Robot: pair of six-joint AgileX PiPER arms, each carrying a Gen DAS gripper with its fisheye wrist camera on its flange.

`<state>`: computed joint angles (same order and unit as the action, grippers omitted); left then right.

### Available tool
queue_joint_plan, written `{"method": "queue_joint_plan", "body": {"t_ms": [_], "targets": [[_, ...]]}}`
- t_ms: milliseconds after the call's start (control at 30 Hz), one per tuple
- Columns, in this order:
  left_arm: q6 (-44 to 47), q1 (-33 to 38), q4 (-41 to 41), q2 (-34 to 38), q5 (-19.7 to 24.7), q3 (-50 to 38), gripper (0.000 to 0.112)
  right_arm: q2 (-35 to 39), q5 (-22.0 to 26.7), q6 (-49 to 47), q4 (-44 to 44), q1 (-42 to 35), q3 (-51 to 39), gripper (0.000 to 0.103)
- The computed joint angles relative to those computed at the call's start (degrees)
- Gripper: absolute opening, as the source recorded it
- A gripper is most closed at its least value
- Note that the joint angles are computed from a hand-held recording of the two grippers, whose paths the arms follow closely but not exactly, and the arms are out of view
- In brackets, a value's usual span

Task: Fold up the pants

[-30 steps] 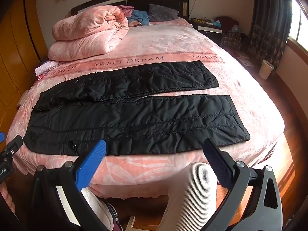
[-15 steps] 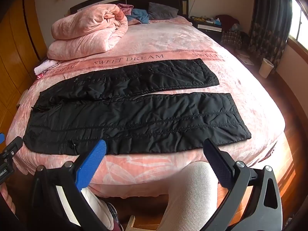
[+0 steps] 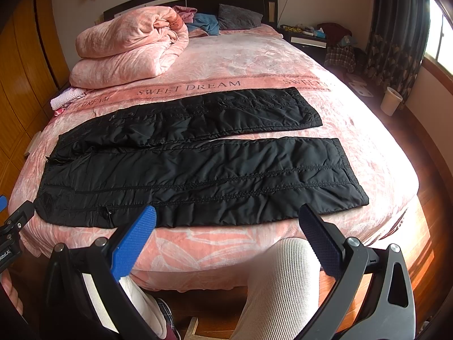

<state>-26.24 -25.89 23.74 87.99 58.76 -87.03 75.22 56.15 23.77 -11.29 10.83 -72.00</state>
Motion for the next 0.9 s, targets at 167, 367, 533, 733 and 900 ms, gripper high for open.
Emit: {"method": "queue_joint_plan", "body": {"t_ms": [167,367,533,733,900], "targets": [[-0.24,-0.04,0.06,-0.06,-0.16,0.15,0.099,0.0,-0.19,0.09,-0.11,0.04,0.13,0.101],[-0.4,-0.27,0.19,0.07,-0.1,0.14,0.099,0.05,-0.58,0.19,-0.12,0.07,0.49,0.101],[-0.79,-0.66,0.58,0.28,-0.3,0.31,0.099,0.06,-0.35,-0.15,0.11,-0.26,0.22,0.101],[-0.78,-0.68,0.57,0.32,-0.24,0.28,0.099,0.08,-0.4,-0.24,0.15,-0.35,0.28,0.101],[-0.76,-0.67,0.55,0.3,-0.29,0.31,0.099,0.17,-0.29,-0.31,0.16,-0.33,0.06,0.101]]}}
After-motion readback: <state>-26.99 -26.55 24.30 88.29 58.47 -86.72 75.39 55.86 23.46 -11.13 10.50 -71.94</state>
